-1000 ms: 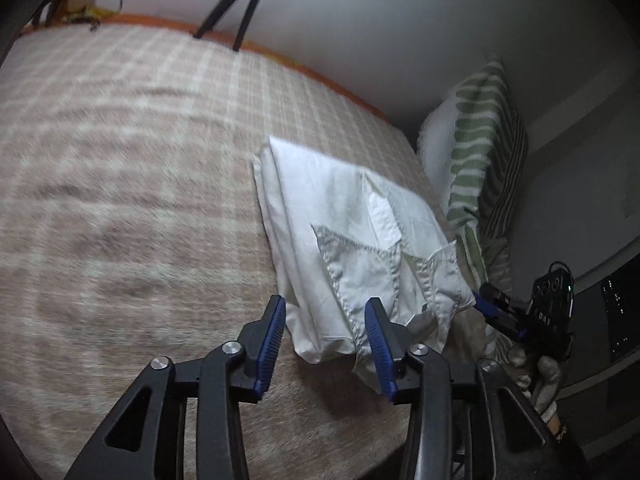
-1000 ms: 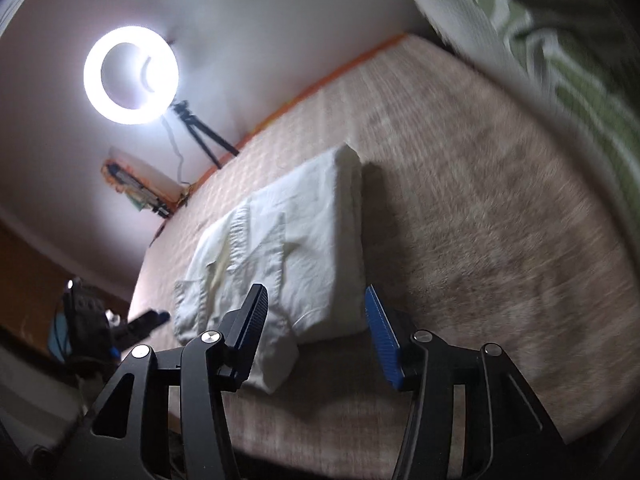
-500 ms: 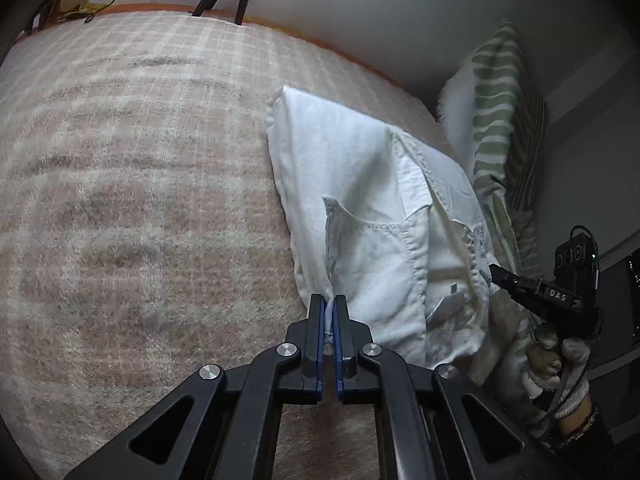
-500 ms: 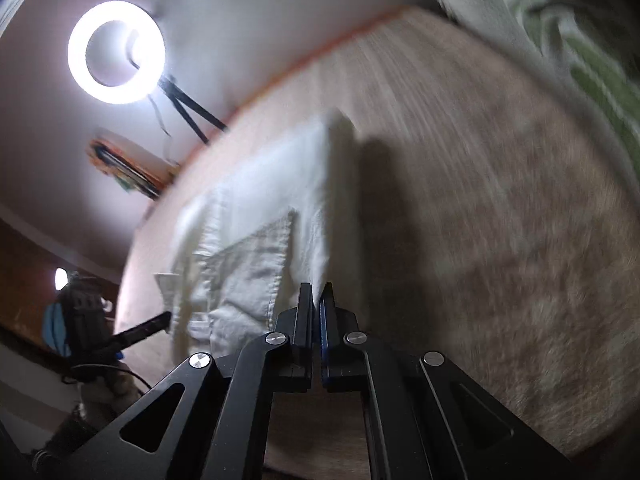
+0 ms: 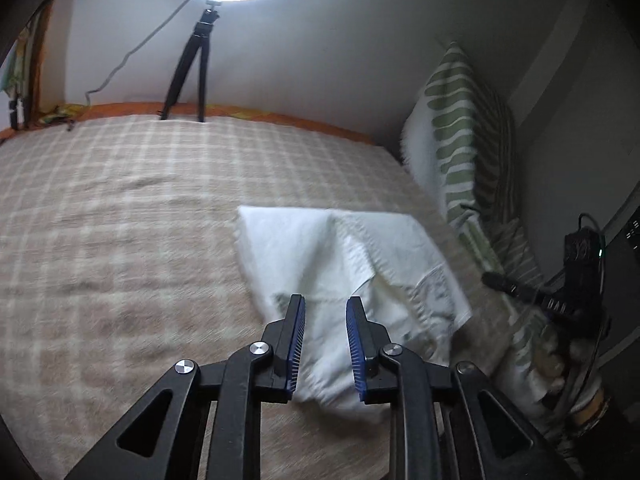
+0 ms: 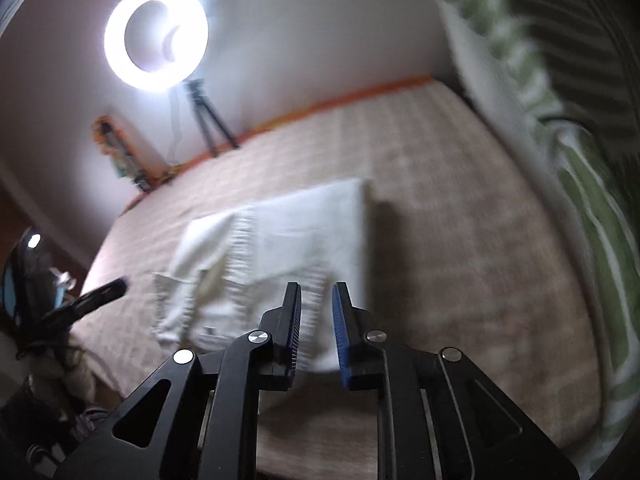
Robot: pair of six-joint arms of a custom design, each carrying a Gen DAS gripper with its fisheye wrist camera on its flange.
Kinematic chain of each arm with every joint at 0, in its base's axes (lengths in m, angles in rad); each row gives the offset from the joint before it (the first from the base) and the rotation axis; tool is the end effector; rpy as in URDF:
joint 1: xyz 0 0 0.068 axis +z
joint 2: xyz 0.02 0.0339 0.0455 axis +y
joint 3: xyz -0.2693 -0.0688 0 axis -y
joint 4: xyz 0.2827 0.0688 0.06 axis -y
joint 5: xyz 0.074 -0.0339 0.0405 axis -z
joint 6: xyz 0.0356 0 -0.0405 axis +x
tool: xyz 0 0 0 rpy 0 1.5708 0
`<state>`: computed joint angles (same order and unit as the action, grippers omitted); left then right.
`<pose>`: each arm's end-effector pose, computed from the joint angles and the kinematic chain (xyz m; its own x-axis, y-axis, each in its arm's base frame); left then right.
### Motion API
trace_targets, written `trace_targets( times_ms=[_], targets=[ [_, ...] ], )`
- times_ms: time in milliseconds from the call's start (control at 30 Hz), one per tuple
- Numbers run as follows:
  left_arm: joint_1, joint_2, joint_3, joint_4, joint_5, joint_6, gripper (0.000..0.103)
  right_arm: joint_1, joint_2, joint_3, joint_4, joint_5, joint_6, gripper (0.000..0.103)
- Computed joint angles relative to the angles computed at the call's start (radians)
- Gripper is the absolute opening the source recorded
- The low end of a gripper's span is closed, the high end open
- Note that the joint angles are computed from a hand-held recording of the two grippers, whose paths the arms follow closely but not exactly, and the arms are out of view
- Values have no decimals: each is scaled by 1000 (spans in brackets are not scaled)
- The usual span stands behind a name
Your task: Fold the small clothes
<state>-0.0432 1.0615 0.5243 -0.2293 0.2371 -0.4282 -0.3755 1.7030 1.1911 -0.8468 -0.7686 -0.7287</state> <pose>0.2399 -0.0187 0.1802 -0.7180 -0.3730 -0.5877 -0.0958 0.8892 -0.4473 0.3368 -0.1062 0.1969 -0.7634 -0.2136 -0.6096 -0.5105 0.7777 0.3668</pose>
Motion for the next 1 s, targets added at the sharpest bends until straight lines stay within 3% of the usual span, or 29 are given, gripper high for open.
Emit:
trace_targets(
  times_ms=[133, 300, 500, 633, 767, 867, 1000],
  targets=[
    [-29, 236, 107, 107, 48, -28, 18, 78, -19, -46, 51, 16, 12, 16],
    [-54, 431, 190, 200, 113, -71, 17, 114, 39, -32, 84, 67, 48, 16],
    [-93, 563, 239, 181, 107, -32, 17, 88, 115, 16, 70, 113, 37, 16],
    [-103, 542, 198, 201, 89, -38, 18, 72, 160, 43, 42, 169, 11, 12],
    [-68, 388, 155, 129, 146, -37, 20, 39, 146, 74, -35, 157, -53, 13],
    [-59, 272, 160, 78, 12, 35, 25, 12, 137, 111, -73, 58, -74, 13],
    [-15, 309, 218, 58, -82, 74, 26, 48, 129, 134, 1, -14, -26, 13]
  ],
)
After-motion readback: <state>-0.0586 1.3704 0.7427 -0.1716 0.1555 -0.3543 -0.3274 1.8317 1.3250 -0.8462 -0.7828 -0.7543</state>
